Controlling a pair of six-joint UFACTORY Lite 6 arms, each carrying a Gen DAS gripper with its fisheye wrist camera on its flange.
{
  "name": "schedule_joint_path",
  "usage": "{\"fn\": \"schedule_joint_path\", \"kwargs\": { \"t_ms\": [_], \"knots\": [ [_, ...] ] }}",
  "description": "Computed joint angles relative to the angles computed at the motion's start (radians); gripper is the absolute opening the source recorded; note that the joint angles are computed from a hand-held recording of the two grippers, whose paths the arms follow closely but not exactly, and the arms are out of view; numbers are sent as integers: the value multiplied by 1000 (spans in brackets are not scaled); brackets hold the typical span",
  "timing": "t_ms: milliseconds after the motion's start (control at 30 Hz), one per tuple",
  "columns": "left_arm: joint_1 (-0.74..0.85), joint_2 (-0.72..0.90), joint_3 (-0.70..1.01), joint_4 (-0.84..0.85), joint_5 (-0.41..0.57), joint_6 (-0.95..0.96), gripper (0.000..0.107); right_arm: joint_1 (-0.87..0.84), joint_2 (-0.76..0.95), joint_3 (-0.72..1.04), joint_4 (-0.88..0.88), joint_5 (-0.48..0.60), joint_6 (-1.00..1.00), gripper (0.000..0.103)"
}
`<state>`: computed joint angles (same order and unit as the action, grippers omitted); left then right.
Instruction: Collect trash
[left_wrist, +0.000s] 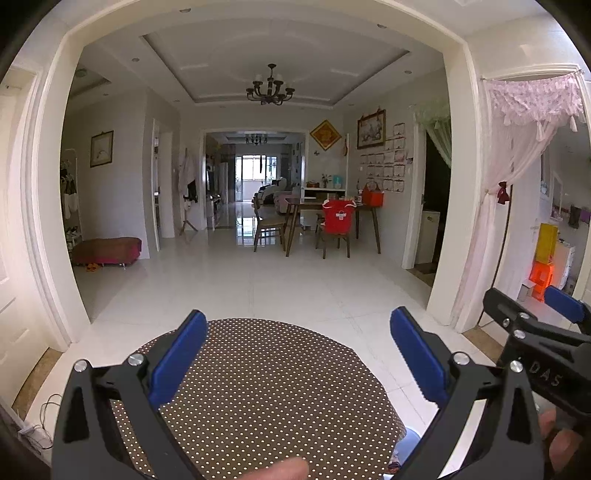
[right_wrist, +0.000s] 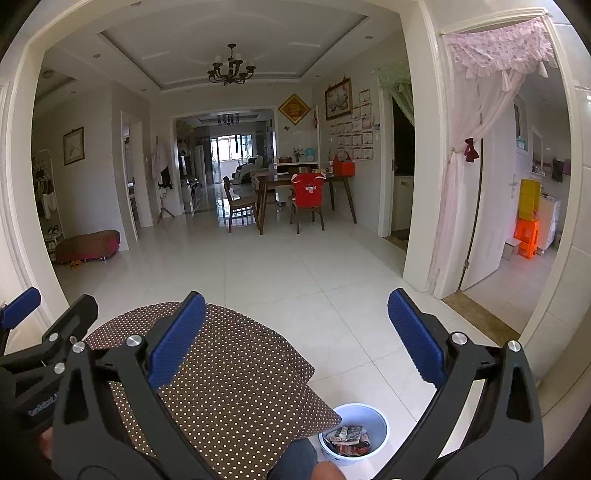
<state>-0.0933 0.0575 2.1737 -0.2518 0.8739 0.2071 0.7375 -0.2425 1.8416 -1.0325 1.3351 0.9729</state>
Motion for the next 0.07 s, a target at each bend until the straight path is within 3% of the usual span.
{"fn": "schedule_joint_path", "kwargs": {
  "t_ms": [67],
  "knots": [
    [7,19,28,-7,14,1,98,7,0,-1,-5,5,5,97]
  ]
}}
